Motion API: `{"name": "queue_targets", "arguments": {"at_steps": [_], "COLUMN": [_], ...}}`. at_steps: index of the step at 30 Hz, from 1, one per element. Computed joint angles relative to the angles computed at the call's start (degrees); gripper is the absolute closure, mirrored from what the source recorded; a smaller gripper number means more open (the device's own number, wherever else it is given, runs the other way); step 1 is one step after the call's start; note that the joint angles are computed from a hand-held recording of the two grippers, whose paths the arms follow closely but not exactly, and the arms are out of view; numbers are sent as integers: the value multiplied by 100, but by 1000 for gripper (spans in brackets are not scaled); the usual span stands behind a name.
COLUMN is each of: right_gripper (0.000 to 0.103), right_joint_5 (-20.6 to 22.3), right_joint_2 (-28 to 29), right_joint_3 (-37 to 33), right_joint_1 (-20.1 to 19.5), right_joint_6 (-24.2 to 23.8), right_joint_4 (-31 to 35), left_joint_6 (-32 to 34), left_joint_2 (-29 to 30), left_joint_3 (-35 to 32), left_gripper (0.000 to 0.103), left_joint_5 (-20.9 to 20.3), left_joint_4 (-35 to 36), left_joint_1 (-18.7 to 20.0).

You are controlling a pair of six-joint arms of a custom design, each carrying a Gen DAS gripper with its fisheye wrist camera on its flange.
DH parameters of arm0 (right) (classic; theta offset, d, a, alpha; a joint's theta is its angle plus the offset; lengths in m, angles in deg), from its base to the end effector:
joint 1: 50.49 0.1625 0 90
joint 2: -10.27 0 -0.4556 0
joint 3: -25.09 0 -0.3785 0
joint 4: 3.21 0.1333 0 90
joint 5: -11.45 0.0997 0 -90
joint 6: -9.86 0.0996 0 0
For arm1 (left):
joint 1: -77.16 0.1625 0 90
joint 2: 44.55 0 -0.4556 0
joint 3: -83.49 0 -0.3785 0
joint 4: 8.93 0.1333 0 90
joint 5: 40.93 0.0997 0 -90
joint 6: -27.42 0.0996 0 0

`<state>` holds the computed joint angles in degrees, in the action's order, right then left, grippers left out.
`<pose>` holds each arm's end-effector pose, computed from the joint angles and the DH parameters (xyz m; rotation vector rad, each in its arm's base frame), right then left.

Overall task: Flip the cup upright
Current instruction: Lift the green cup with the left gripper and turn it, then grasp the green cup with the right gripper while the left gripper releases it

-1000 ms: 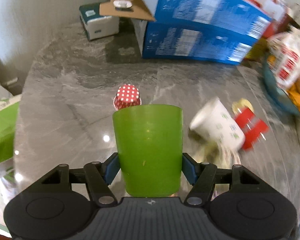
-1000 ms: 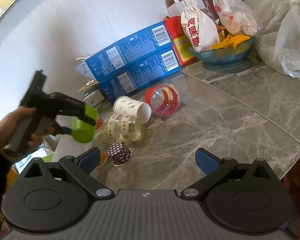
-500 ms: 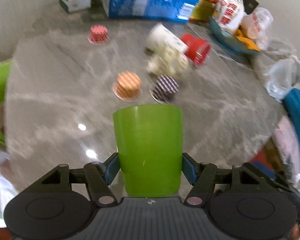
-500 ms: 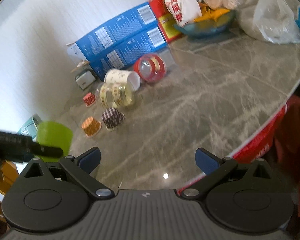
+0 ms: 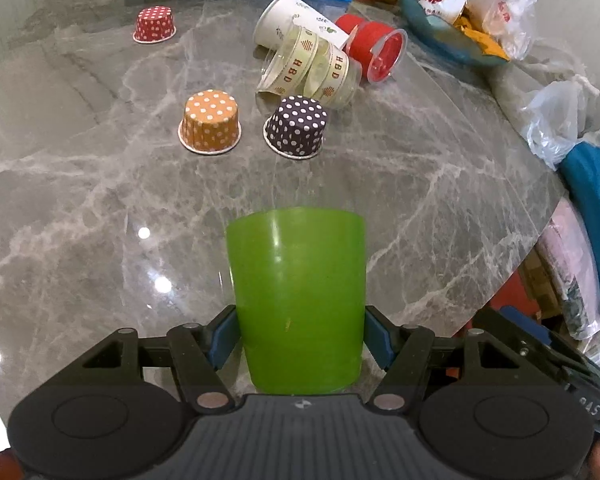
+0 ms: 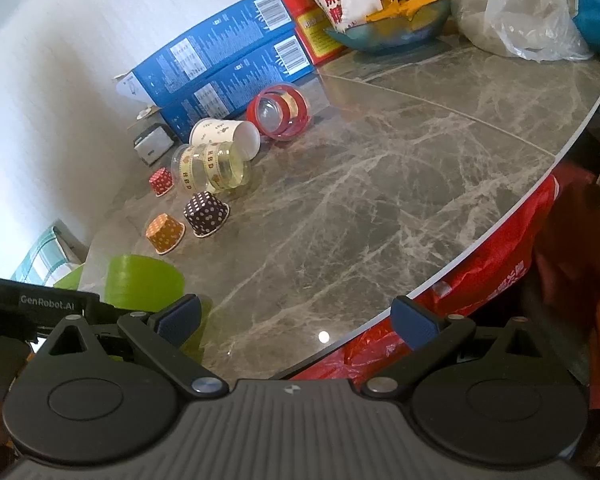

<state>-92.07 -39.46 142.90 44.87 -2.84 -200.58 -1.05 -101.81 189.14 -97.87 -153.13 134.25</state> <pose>0.1632 -0.5615 0.1472 0.3126 -2.6987 0.9463 -0.1714 -0.6102 0.1898 0.0627 2.6482 -0.5168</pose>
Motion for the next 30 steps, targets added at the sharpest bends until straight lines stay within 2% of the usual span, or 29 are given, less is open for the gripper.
{"name": "queue_targets", "arguments": {"at_steps": [6,9,14,21,23,25,28,30], "right_gripper": [1,1,1,1,1,1,1,3], "right_joint_5": [-82,-82,91,456,587,523,-132,-458], "right_joint_2": [133,204,259,375,425,508,759,969], "right_joint_3": [-215,-324,-442,-665,-890,-1205,-1774,-2183], "right_joint_1": [68,119,179,327,423,622,1010,1175], "right_joint_6": [119,159,317,351,133,-317,-930,-1133], "right_joint_4": [248,326,464,813,1307,1928,2745,3286], "left_joint_6": [189,337,528,855,842,798,727,711], "left_joint_2": [-58,-110,-267,-790,-1013,-1267,-1654,-1866], "left_joint_3": [62,147,363,826,978,1176,1562,1802], "left_gripper": [33,17,17,17,17,17,17,17], "left_joint_5": [-144,-191,-357,-350,-355,-391,-296,-283], "left_joint_4": [-183,-289,-635,-1215,-1338,-1549,-2004,-2322], "left_joint_1": [82,107,162,113,161,237,301,357]}}
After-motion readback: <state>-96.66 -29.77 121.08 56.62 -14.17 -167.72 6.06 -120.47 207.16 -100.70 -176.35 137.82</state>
